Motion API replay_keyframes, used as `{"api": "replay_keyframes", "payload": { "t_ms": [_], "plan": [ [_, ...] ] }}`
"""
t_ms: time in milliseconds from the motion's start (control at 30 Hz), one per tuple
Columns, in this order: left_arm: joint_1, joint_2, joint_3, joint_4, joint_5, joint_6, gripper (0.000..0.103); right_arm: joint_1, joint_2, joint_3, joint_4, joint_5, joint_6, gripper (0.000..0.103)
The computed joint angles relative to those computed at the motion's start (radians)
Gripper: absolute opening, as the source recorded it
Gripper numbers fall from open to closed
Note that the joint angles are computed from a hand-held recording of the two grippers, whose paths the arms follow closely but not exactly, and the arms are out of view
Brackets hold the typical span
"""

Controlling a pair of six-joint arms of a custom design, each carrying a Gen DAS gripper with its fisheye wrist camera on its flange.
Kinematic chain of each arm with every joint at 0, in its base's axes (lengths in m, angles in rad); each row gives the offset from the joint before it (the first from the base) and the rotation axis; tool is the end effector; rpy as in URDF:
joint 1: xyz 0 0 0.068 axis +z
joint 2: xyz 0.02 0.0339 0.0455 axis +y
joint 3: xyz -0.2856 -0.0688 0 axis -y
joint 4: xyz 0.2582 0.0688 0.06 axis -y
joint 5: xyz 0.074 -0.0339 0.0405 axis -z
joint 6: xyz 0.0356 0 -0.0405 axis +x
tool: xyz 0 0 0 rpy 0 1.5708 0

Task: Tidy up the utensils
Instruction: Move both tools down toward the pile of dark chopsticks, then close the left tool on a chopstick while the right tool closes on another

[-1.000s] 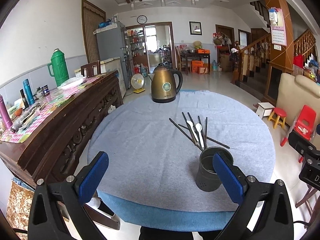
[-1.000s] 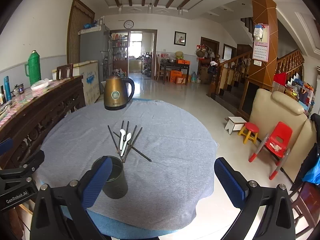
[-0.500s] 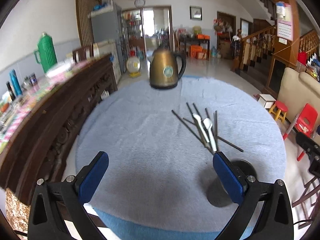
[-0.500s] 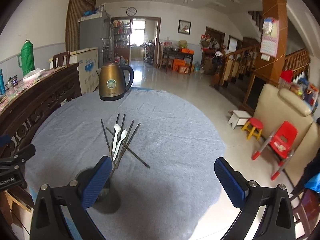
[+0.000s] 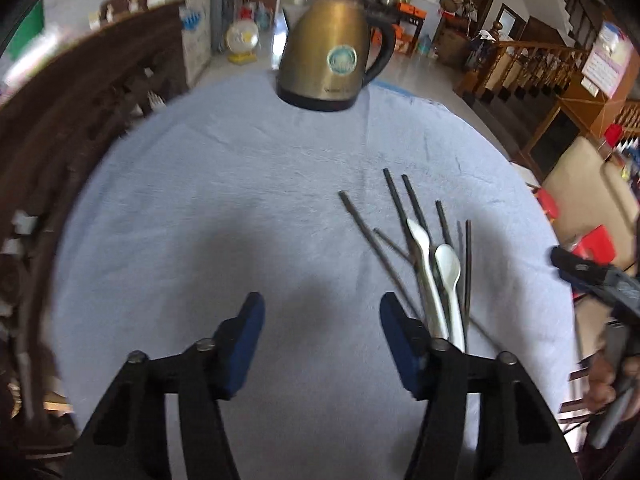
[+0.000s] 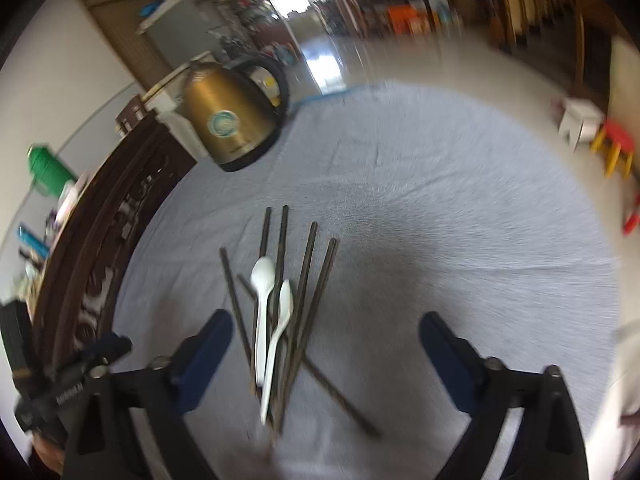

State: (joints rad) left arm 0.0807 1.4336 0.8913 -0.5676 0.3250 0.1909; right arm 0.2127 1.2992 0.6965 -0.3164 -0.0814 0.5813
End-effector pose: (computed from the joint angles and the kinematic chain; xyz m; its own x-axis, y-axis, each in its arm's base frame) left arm 0.2810 0.0113 0.2181 -0.8642 0.1105 -0.4909 0.2334 0.9523 -0.1964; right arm 0.2501 0.0570 0.2046 -0.7915 0.3890 -0.4714 0.2106 0.8977 0.3871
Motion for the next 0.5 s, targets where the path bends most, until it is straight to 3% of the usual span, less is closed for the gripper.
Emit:
{"api": "replay_keyframes", "payload": {
  "t_ms": [67,200,400,500],
  "plan": [
    [-0.022,0.101,0.064,0.014,0.011,-0.046,0.054,-0.051,0.139,0.040,0.076,-0.085,0.017,0.072],
    [-0.062,0.253,0.182,0.012,0.001,-0.133,0.054,-0.110,0.344,0.115,0.159,-0.183,0.073,0.058],
    [-0.111,0.458,0.361,-0.008,-0.010,-0.244,0.054,-0.122,0.460,0.155,0.218,-0.227,0.104,0.057],
    [-0.133,0.561,0.453,-0.028,-0.006,-0.295,0.054,-0.116,0.507,0.188,0.218,-0.193,0.093,0.048]
  ]
}}
